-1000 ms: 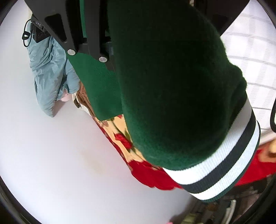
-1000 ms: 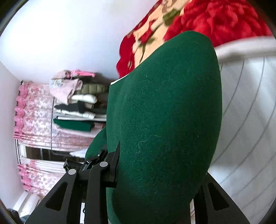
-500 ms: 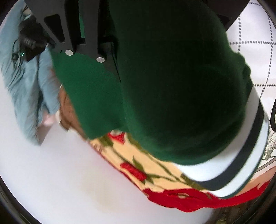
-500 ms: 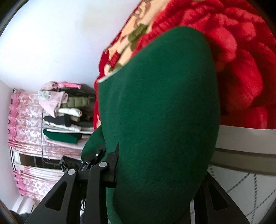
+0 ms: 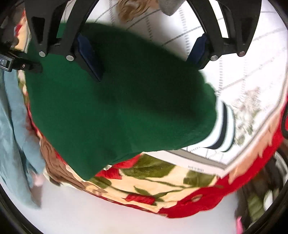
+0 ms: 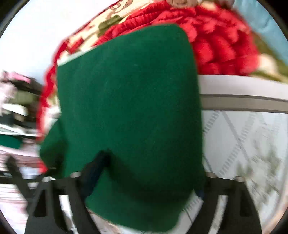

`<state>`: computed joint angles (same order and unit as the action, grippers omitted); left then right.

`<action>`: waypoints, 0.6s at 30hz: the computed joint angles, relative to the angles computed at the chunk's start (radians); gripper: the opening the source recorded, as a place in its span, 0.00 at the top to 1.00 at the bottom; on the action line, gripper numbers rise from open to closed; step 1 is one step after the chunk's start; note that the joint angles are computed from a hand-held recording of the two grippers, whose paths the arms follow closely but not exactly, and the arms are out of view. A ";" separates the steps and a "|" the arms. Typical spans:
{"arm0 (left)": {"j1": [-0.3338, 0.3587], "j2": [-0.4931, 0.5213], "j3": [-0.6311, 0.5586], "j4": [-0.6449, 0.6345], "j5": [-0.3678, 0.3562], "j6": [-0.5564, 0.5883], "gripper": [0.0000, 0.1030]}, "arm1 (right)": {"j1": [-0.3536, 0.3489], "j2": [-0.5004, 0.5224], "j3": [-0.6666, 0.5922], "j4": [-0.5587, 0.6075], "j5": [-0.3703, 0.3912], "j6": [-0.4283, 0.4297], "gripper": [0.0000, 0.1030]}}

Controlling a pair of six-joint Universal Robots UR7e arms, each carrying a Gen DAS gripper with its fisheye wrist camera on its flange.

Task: Fold large clothes
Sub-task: 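Lower the folded jacket onto the mat and open both tools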

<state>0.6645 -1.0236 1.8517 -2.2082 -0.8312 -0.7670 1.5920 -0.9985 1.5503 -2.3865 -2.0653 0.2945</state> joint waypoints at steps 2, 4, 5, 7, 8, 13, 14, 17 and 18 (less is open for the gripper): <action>-0.025 0.009 -0.019 0.061 0.030 -0.001 0.06 | 0.043 0.014 -0.001 0.018 -0.097 0.019 0.03; -0.057 0.002 -0.024 0.116 0.083 0.004 0.02 | 0.078 0.018 0.002 0.032 -0.171 0.042 0.03; -0.076 -0.011 -0.021 0.137 0.101 0.009 0.02 | 0.100 0.018 0.003 0.051 -0.224 0.064 0.02; -0.099 -0.024 -0.035 0.195 0.123 0.003 0.02 | 0.137 0.013 0.020 0.072 -0.323 0.086 0.00; -0.113 -0.039 -0.038 0.220 0.118 0.000 0.02 | 0.167 0.011 0.025 0.095 -0.385 0.111 0.00; -0.185 -0.103 -0.075 0.373 0.120 -0.033 0.02 | 0.284 -0.089 0.105 0.241 -0.537 0.282 0.00; -0.204 -0.124 -0.083 0.406 0.106 -0.041 0.02 | 0.318 -0.106 0.110 0.293 -0.559 0.344 0.00; -0.263 -0.187 -0.115 0.523 0.077 -0.087 0.02 | 0.422 -0.149 0.092 0.523 -0.610 0.567 0.00; -0.287 -0.211 -0.131 0.569 0.066 -0.103 0.02 | 0.462 -0.163 0.079 0.612 -0.615 0.651 0.00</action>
